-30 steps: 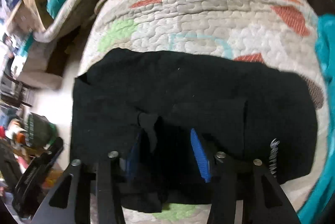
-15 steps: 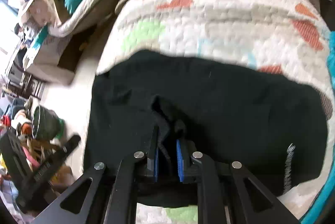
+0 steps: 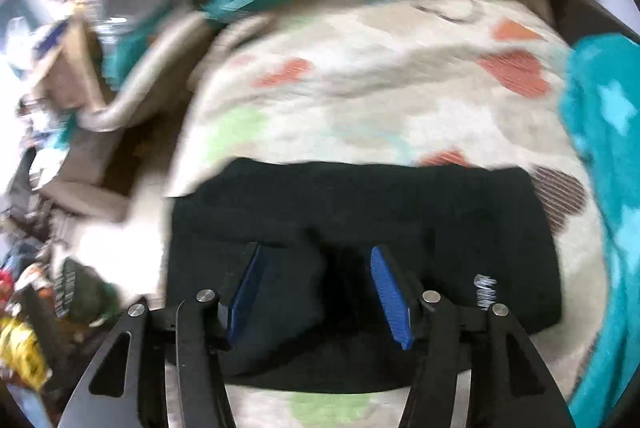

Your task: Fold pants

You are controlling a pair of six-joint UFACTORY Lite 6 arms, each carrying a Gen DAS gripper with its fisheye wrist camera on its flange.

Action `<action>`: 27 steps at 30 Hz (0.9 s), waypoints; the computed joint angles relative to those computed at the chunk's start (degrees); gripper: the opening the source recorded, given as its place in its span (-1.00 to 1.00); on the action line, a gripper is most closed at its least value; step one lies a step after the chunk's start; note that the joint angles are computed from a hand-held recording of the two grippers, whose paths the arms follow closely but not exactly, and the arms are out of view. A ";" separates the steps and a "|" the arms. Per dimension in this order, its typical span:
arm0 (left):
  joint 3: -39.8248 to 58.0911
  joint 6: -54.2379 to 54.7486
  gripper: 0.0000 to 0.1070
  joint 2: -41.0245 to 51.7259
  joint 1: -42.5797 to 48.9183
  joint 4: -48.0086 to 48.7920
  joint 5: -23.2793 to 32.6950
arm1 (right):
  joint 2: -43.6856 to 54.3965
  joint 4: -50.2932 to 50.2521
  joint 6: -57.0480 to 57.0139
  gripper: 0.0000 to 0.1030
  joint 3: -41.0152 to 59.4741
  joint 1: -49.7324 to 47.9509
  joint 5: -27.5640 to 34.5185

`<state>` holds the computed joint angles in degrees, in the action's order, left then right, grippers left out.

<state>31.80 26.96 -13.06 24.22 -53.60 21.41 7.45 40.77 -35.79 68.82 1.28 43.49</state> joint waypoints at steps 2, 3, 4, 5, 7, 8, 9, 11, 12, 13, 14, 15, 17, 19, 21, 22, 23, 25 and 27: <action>0.05 -0.55 -0.24 0.24 -0.16 0.41 -0.14 | 1.71 3.46 -2.65 0.11 0.13 1.18 2.25; -0.01 -0.82 -0.24 0.21 -0.13 0.77 -0.26 | 2.45 3.99 -2.57 0.11 -0.59 2.08 1.74; -0.08 -1.18 -0.23 0.09 -0.12 1.17 -0.36 | 3.36 4.06 -2.41 0.11 -1.31 2.69 1.07; -0.15 -1.15 -0.23 -0.02 0.00 1.25 -0.36 | 5.51 2.43 -0.61 0.11 -1.53 3.86 -0.26; -0.23 -1.16 -0.22 -0.24 0.16 1.41 -0.32 | 9.13 -1.99 3.78 0.09 -1.84 5.21 -2.24; -0.18 -1.17 -0.21 -0.28 0.17 1.53 -0.29 | 8.08 -1.51 3.35 0.08 -3.23 4.73 -2.93; -0.11 -1.07 -0.20 -0.36 0.13 1.51 -0.10 | 6.80 0.17 1.71 0.08 -3.54 3.21 -1.31; 0.02 -0.22 -0.19 -0.32 -0.16 0.93 0.12 | 4.78 2.13 -0.46 0.09 -2.78 -0.61 2.71; 0.14 0.28 -0.18 -0.26 -0.52 0.62 0.26 | 2.77 2.92 -1.58 0.09 -2.93 -3.53 3.73; 0.30 1.28 -0.18 -0.25 -0.97 -0.01 0.70 | 1.49 2.64 -1.53 0.11 -2.66 -6.17 3.71; 0.24 2.10 -0.18 -0.49 -1.48 -0.53 0.96 | -0.30 1.66 -0.88 0.12 -2.85 -9.60 3.19; 0.19 3.16 -0.18 -0.90 -2.40 -1.17 1.16 | -2.26 0.84 -0.40 0.14 -3.66 -13.65 2.20; 0.36 5.53 -0.18 -1.31 -3.72 -2.53 2.22 | -5.04 0.96 -1.13 0.14 -5.75 -20.98 1.29; 1.86 4.00 -0.18 -1.41 -6.14 -0.07 3.79 | -7.12 3.24 -4.05 0.15 -9.46 -29.06 1.12; 4.78 -0.60 -0.18 -1.51 -9.62 4.08 5.24 | -6.63 5.47 -5.75 0.18 -12.07 -33.41 1.94; 7.12 -2.56 -0.17 -1.09 -12.31 5.83 5.66 | -5.67 6.29 -6.35 0.18 -12.72 -34.68 2.65; 9.95 -5.76 -0.16 -0.07 -15.50 9.18 5.52 | -3.89 7.18 -6.38 0.18 -12.37 -35.34 3.68; 17.84 -14.17 -0.14 4.62 -22.72 18.72 5.41 | -1.30 8.71 -6.46 0.18 -12.00 -35.26 5.48; 26.78 -18.92 -0.09 11.19 -28.78 24.89 6.43 | -0.69 11.52 -8.55 0.18 -13.94 -34.11 4.69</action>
